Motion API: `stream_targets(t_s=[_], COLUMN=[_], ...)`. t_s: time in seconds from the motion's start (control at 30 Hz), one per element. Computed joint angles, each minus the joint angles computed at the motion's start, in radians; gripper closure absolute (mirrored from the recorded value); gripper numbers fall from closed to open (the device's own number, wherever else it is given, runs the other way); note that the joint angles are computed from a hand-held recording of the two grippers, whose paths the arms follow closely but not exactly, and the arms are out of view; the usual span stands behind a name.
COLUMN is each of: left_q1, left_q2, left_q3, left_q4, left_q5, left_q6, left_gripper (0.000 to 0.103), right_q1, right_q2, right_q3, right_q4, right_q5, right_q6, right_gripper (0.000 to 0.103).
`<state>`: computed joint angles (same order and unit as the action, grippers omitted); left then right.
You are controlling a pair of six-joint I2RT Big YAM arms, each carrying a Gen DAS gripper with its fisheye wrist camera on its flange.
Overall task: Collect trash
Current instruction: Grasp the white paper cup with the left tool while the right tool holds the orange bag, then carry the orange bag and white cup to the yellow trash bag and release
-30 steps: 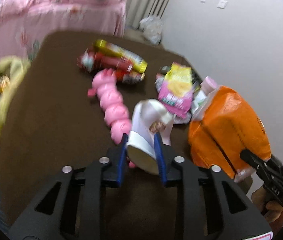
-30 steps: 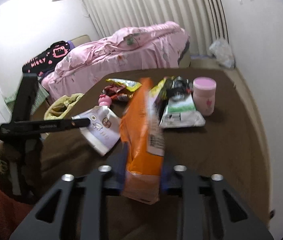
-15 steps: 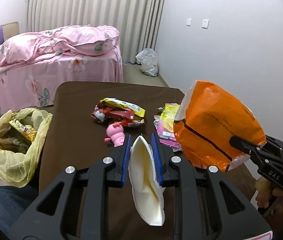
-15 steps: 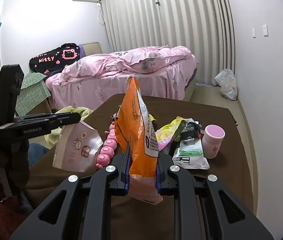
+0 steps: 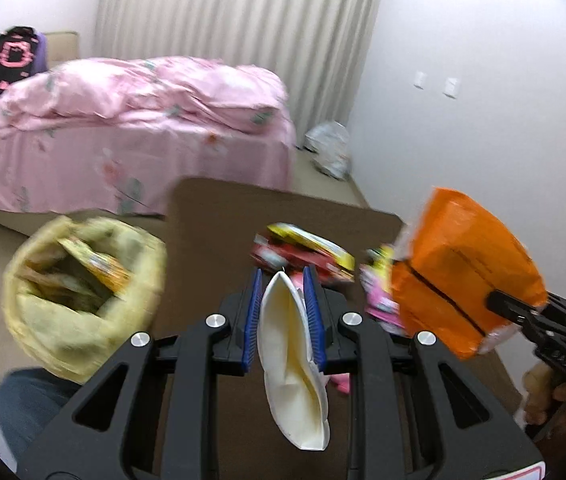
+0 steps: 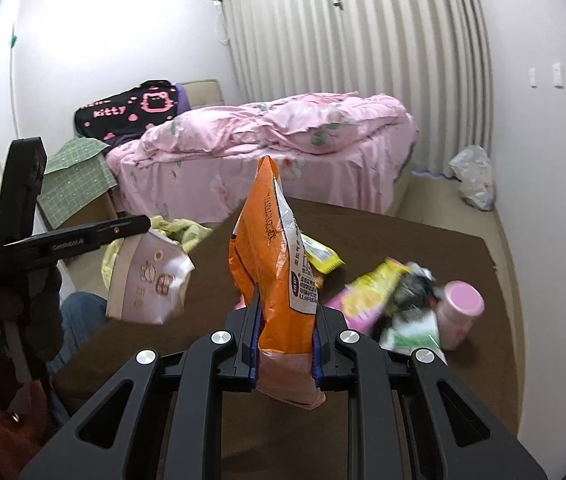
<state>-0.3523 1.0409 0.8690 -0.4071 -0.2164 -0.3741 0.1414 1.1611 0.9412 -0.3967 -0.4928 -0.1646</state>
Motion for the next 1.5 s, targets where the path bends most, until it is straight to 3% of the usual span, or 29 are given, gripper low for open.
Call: stream_targets(t_s=[0.13,0.27,0.4,0.5,0.6,0.7,0.73,0.87,1.0,1.1,1.27,1.3,1.43,1.5], left_q1=[0.148,0.316,0.477,0.545,0.56,0.541,0.551,0.578,0.616,0.645,0.652,0.654,0.673,0.683], left_q2=[-0.032,-0.031,0.059,0.183,0.308,0.38,0.381,0.346,0.303,0.287,0.282,0.288,0.281,0.27], left_q3=[-0.009,-0.027,-0.043,-0.024,0.035,0.095,0.086,0.024,-0.026,-0.042,-0.051,-0.045,-0.056,-0.066], left_q4=[0.006,0.06,0.173,0.256,0.228,0.068,0.054,0.05,0.079,0.098,0.109,0.108,0.129,0.146], left_q5=[-0.012,-0.015,0.13,0.243,0.249,0.11,0.115,0.1,0.152,0.199,0.207,0.211,0.253,0.27], left_q6=[0.024,0.025,-0.035,-0.089,-0.063,-0.015,-0.018,-0.04,-0.087,-0.115,-0.117,-0.119,-0.153,-0.172], left_gripper=[0.083,0.082,0.082,0.082,0.082,0.082,0.082,0.082,0.082,0.082,0.082,0.082,0.08,0.078], right_q1=[0.07,0.153,0.236,0.297,0.346,0.389,0.408,0.47,0.525,0.563,0.591,0.588,0.562,0.552], right_q2=[0.067,0.172,0.309,0.425,0.545,0.675,0.735,0.894,1.051,1.193,1.336,1.349,1.254,1.216], right_q3=[0.091,0.217,0.374,0.505,0.647,0.811,0.885,1.078,1.284,1.485,1.702,1.725,1.561,1.499], right_q4=[-0.007,-0.033,-0.086,-0.135,-0.199,-0.323,-0.389,-0.547,-0.736,-0.933,-1.096,-1.11,-0.99,-0.945], right_q5=[0.004,0.005,0.02,0.049,0.079,0.092,0.095,0.1,0.097,0.155,0.272,0.271,0.198,0.171], right_q6=[-0.015,-0.04,-0.064,-0.066,-0.062,-0.075,-0.092,-0.149,-0.218,-0.306,-0.358,-0.344,-0.298,-0.294], right_gripper=[0.084,0.084,0.084,0.084,0.084,0.084,0.084,0.084,0.084,0.085,0.086,0.086,0.083,0.072])
